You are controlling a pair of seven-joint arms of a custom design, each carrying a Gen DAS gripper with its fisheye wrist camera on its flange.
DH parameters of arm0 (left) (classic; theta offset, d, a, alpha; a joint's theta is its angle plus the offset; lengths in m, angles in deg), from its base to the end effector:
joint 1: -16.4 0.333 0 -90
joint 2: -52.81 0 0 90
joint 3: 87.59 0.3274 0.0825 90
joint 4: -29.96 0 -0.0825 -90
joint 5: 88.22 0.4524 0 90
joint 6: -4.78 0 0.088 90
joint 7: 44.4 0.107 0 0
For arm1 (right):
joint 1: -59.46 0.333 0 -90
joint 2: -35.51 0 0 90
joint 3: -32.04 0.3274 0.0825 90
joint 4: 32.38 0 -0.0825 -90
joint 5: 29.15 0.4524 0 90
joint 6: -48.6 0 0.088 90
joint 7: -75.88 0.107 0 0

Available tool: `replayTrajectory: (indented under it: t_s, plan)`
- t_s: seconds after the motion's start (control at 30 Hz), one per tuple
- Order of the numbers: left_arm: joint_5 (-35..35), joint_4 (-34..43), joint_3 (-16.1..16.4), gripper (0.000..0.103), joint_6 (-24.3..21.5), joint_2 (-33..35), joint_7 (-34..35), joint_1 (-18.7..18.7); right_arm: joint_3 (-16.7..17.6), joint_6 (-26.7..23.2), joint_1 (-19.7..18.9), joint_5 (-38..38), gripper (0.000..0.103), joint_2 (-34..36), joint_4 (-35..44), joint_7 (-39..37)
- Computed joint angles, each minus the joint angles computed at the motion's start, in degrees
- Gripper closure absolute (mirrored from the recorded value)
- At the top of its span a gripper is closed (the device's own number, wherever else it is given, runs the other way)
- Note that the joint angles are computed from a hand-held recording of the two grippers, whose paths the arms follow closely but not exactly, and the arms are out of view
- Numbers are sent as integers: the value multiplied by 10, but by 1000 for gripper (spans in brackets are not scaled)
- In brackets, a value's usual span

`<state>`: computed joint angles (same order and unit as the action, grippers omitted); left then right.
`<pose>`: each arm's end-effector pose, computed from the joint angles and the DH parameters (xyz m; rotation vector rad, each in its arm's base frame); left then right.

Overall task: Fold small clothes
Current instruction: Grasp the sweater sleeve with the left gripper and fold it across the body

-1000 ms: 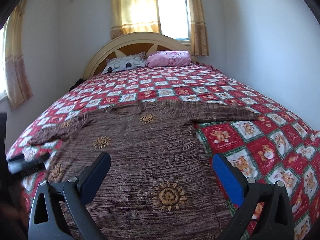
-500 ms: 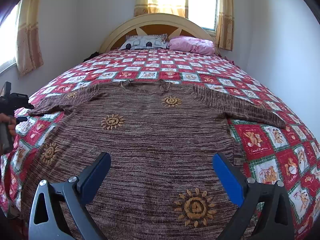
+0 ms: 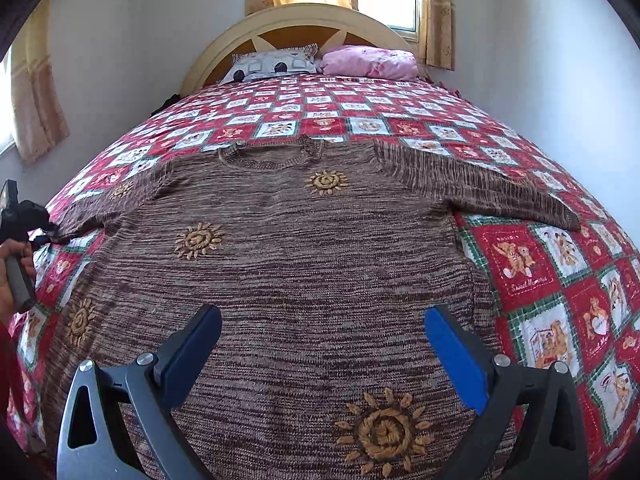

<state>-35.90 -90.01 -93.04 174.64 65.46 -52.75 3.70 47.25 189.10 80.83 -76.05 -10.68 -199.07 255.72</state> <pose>0.6091 -0.2544 0.3392 -2.3723 1.3174 -0.9571 0.3110 0.2057 0.3827 -1.3929 2.1001 -0.9251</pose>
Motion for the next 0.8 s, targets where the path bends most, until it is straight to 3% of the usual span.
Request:
replayTrajectory:
  t_s: [0.13, 0.23, 0.43, 0.57, 0.67, 0.8]
  plan:
    - [-16, 20, -9, 95, -32, 6, 36, -2, -7, 3, 0, 6, 1, -2, -5, 2]
    - [19, 48, -7, 95, -33, 11, 38, -18, -15, 9, -3, 15, 1, -10, -13, 3]
    - [95, 139, -24, 95, -32, 39, 79, -70, -23, 15, -13, 29, 1, -33, -29, 5]
    - [136, 212, -34, 95, -45, 83, 127, -128, -23, 14, -19, 36, 1, -45, -37, 4]
    - [138, 258, -38, 95, -52, 125, 176, -167, -24, 12, -20, 41, 1, -51, -42, -1]
    - [80, 298, -56, 95, -63, 179, 265, -195, -28, 7, -20, 48, 1, -61, -50, -11]
